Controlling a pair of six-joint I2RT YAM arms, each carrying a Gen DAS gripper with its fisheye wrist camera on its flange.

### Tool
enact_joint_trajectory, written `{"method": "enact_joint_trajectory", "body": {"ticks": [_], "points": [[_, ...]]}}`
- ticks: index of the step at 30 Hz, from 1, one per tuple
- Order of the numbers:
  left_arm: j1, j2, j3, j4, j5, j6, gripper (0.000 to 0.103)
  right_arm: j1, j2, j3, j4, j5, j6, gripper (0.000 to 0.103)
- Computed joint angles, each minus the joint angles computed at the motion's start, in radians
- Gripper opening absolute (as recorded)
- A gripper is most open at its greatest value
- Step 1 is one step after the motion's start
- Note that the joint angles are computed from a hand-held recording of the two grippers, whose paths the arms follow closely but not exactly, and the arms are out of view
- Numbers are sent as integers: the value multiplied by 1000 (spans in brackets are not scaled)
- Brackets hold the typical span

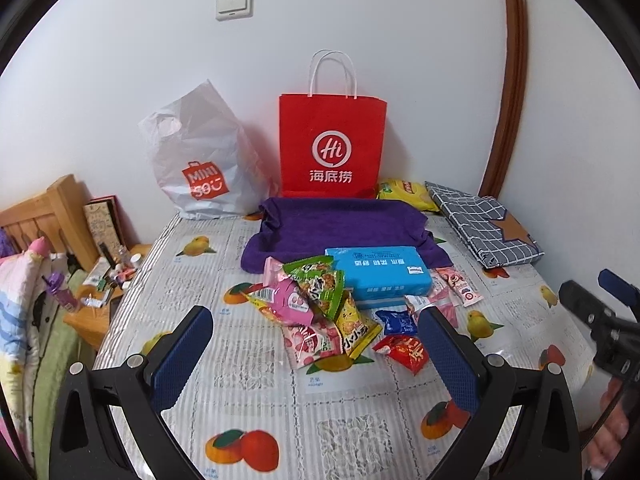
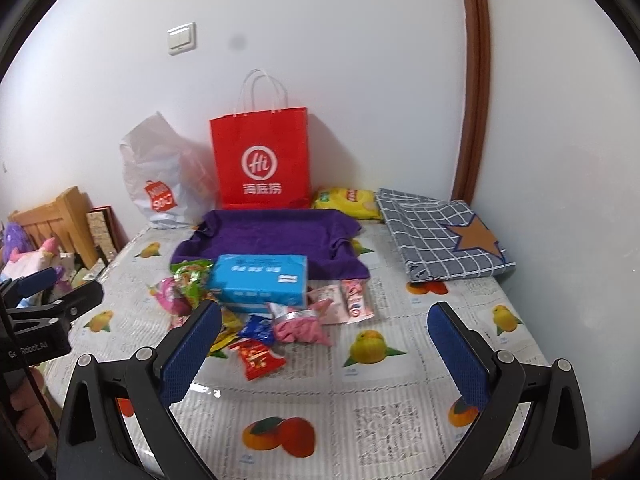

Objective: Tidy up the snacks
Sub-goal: 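Grasp the pink stick snack with the right tool while the left tool grasps the green chip bag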

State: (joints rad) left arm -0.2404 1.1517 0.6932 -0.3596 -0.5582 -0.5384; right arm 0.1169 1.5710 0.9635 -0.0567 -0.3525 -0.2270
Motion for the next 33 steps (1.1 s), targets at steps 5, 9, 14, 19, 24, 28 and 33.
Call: {"method": "enact_joint_trajectory", "body": {"ticks": [5,9,14,19,24,28,33], "points": [[92,36,-14,69,123,67,103,-28,85,40,55,-44,21,102],[165,61,-27,127,198,94,103,-19,157,69,121,17,27,102],[235,143,-21,205,234,122,103,-9,281,188,54,29,8,102],[317,258,15,270,314,177,103,6,462,374,-42,33,53,102],[374,406,101,268,326,223,103,45,670,608,-151,85,35,79],[417,480,136,303,349,237,101,64,827,816,-265,92,33,64],[447,543,180,295,339,205,101,70,1015,1099,-419,75,17,51]]}}
